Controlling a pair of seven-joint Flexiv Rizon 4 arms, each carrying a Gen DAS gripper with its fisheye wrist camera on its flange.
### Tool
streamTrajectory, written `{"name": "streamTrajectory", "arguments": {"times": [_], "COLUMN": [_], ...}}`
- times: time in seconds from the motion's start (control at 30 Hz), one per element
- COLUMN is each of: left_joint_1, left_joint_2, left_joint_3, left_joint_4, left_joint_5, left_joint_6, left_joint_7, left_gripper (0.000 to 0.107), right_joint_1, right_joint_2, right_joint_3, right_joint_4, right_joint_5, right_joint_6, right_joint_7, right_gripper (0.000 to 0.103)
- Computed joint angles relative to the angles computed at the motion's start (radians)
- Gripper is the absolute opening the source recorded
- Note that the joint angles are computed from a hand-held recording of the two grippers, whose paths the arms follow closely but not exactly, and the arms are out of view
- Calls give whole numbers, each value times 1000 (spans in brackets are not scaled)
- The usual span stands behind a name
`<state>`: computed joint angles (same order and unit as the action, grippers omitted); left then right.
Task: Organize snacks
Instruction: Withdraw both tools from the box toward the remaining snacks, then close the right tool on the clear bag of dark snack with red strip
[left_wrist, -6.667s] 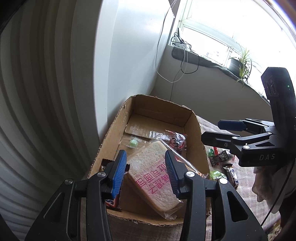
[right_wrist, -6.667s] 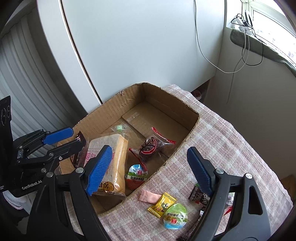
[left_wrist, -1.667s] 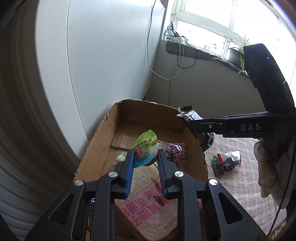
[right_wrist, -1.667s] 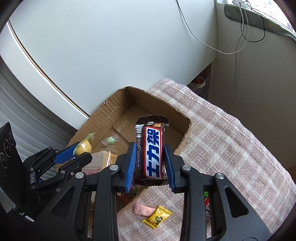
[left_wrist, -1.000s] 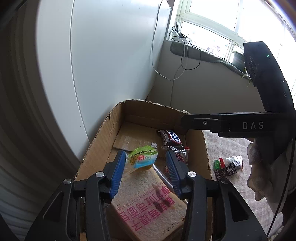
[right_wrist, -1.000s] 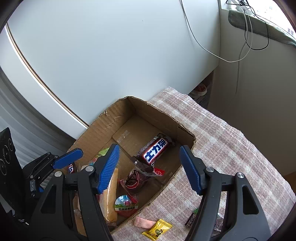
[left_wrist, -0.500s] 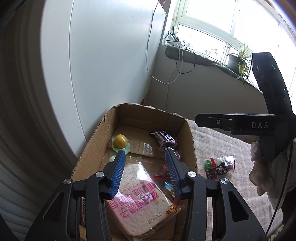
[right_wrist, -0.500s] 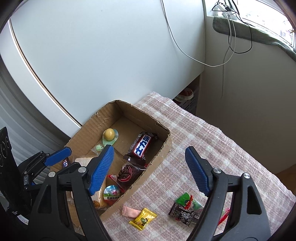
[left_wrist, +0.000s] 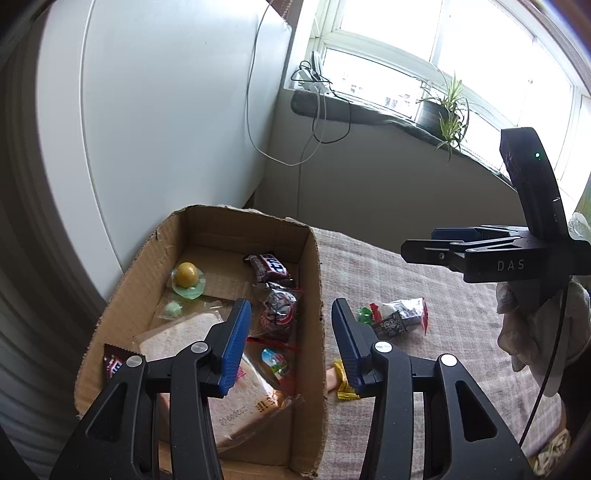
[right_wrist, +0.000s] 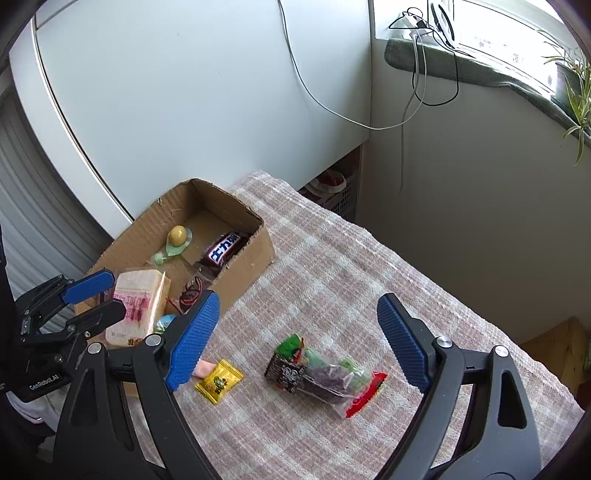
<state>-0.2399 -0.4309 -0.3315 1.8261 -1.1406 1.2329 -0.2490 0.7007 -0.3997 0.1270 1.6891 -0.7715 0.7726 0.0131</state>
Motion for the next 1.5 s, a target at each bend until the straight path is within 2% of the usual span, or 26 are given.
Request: {"name": "streamTrajectory", "arguments": {"times": [0.4, 0.47, 0.53, 0.63, 0.7, 0.8, 0.97, 1.2, 1.33, 1.5], "left_joint_1": [-50, -63, -74, -84, -90, -98, -91, -98, -106, -74], "left_joint_2": [76, 83, 85, 76, 63, 47, 37, -5, -53, -89], "left_joint_3": [25, 34, 42, 51, 55, 41, 19, -6, -8, -39], "left_joint_4": [111, 127, 140, 144, 142, 139, 132, 113, 71, 36], "left_joint_5": [-15, -5, 7, 39, 72, 94, 161, 275, 378, 470], "left_joint_6": [-84, -95, -102, -105, -94, -29, -6, 33, 71, 75], "left_joint_7": [40, 31, 16, -25, -58, -72, -123, -198, -265, -324], "left_gripper": [44, 44, 43, 42, 42, 42, 42, 40, 40, 39], "right_joint_1": [-51, -63, -73, -74, -72, -69, -77, -80, -82, -98], "right_joint_2": [53, 55, 54, 42, 33, 24, 19, -1, 0, -8], "right_joint_3": [30, 41, 55, 65, 61, 46, 27, 32, 33, 76], "right_joint_4": [148, 161, 171, 171, 172, 180, 209, 203, 208, 201], "right_joint_5": [31, 51, 83, 122, 131, 134, 124, 160, 186, 271], "right_joint_6": [132, 157, 173, 186, 201, 232, 326, 361, 372, 377], "right_joint_7": [-68, -115, -177, -267, -300, -326, -345, -441, -476, -575], "right_gripper": [88, 82, 71, 66, 64, 63, 62, 58, 53, 46]}}
